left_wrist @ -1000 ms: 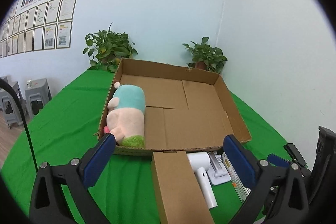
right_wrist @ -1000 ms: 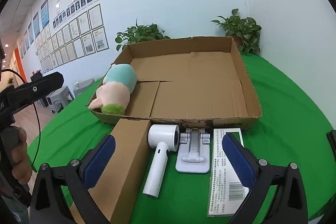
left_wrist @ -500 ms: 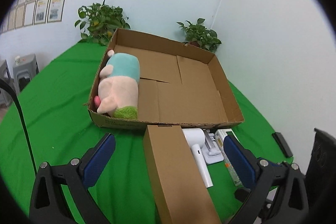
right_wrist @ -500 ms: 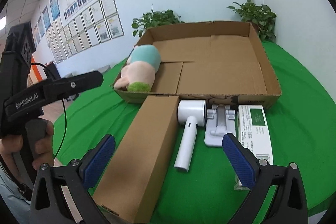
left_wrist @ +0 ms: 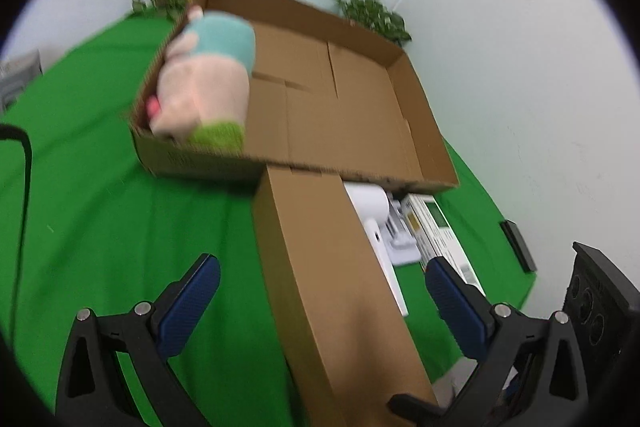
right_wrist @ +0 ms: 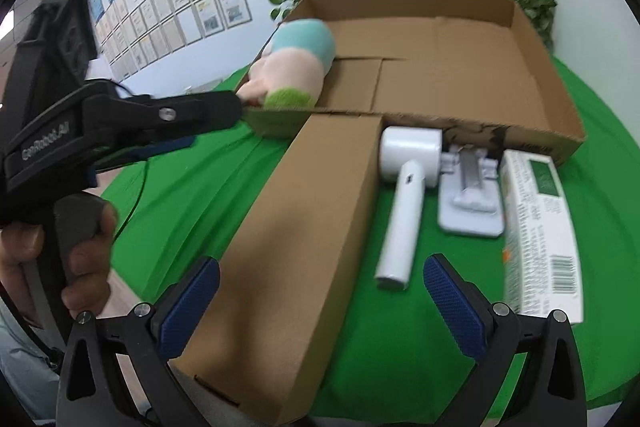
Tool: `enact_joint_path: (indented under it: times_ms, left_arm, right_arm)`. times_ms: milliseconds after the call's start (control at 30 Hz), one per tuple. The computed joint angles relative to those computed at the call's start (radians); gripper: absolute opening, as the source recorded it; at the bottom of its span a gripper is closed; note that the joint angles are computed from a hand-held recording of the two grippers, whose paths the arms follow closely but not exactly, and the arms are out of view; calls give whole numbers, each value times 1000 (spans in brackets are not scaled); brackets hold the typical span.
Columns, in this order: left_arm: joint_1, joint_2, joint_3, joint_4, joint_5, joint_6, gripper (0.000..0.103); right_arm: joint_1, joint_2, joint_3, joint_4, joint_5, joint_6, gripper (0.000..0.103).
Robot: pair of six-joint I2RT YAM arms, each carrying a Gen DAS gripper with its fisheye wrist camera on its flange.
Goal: Organize objects
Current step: 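Move the right gripper to the long brown cardboard box, then grasp the long brown box edge with the left gripper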
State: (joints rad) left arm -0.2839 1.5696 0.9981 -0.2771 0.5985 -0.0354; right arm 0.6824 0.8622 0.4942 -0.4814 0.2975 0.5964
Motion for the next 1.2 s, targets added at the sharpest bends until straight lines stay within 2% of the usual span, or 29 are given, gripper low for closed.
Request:
enact_joint_path:
  times_ms: [200,300,367,467,567,900,1200]
  left_arm:
    - [2,114,50,-67,105,32,100]
    - [-7,168,86,-118,147,47,97]
    - [-9,194,100,-144,192,60,93]
    - [-16,185,85,-133,188,52,93]
    - [-15,184,82,-138,195,49,93]
    - [-10,119,41,-145,190,42,92]
    - [6,57,23,-153,173,35,92]
  right_arm:
    - [14,170,22,88,-33,-28,103]
    - [50,237,70,76,36,-49,103]
    - [55,269,92,76,36,-70,103]
    - [-1,305,95,100,-82,-81,102]
    - [-7,314,101,98,-96,-84,102]
    - [-35,291,93,104,-114,-116,94]
    - [-94,286,108,121,-205,-130,93]
